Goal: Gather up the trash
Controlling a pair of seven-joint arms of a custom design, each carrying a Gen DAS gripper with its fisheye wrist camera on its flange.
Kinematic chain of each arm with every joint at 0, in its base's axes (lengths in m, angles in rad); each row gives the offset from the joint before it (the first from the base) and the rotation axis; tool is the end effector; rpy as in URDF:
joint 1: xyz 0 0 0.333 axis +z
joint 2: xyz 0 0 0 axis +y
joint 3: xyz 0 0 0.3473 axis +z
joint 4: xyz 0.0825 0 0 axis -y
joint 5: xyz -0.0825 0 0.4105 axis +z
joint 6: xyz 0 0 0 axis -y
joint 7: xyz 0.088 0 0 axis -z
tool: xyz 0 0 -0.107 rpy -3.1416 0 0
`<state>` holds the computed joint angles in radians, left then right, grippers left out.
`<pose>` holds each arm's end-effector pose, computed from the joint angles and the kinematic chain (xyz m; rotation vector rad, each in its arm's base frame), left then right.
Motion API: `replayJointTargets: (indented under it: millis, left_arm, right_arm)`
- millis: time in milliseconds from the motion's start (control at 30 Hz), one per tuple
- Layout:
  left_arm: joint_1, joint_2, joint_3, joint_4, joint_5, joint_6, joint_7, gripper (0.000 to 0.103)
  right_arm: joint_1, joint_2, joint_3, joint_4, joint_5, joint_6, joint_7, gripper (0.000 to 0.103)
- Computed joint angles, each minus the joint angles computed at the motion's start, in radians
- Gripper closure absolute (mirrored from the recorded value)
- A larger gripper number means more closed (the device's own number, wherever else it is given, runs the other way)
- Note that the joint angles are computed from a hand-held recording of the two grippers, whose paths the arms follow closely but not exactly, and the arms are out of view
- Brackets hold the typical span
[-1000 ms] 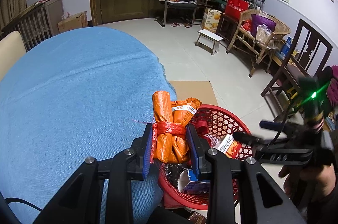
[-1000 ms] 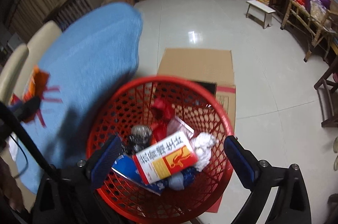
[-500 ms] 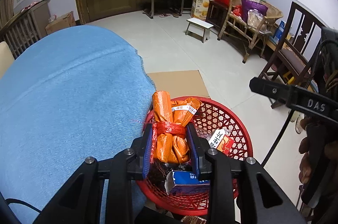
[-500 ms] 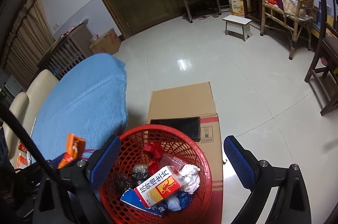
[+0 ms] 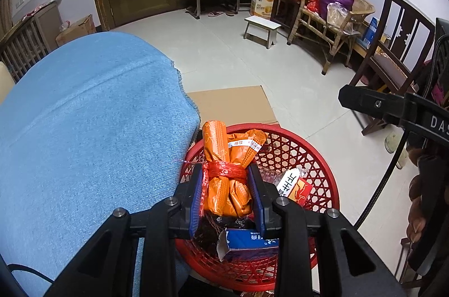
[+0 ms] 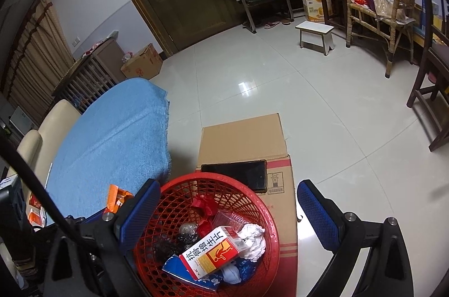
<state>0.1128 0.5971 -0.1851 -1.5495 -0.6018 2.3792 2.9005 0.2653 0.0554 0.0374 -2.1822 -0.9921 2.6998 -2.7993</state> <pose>0.7631 -0.0359 0.3438 -0.8645 2.7498 -0.8745 0.5569 0.2033 0.4177 -0.9492 2.3095 -0.5791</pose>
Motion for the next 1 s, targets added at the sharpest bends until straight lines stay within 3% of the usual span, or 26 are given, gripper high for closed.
replayJointTargets:
  millis: [600,700,767,800,1000]
  left_arm:
    - [-0.015,0.013,0.004,-0.003,0.026,0.035,-0.009,0.07]
    - [-0.029,0.013,0.013,-0.005,0.052,0.033,-0.027,0.062]
    - [-0.029,0.011,0.012,-0.012,0.058,0.044,-0.023,0.036]
    - [-0.025,0.009,0.008,-0.016,0.054,0.049,-0.016,0.032]
    - [-0.002,0.003,0.004,-0.003,0.034,0.02,-0.004,0.031]
  right_arm:
    - [-0.004,-0.006,0.0,0.0,-0.027,0.007,0.022,0.004]
    - [-0.003,-0.007,0.002,0.004,-0.026,-0.002,0.018,0.004]
    - [-0.001,-0.008,0.004,0.006,-0.023,-0.013,0.015,0.004]
    - [-0.001,-0.008,0.003,0.006,-0.022,-0.016,0.014,0.004]
    - [0.008,0.0,0.011,0.019,0.016,-0.064,-0.007,0.003]
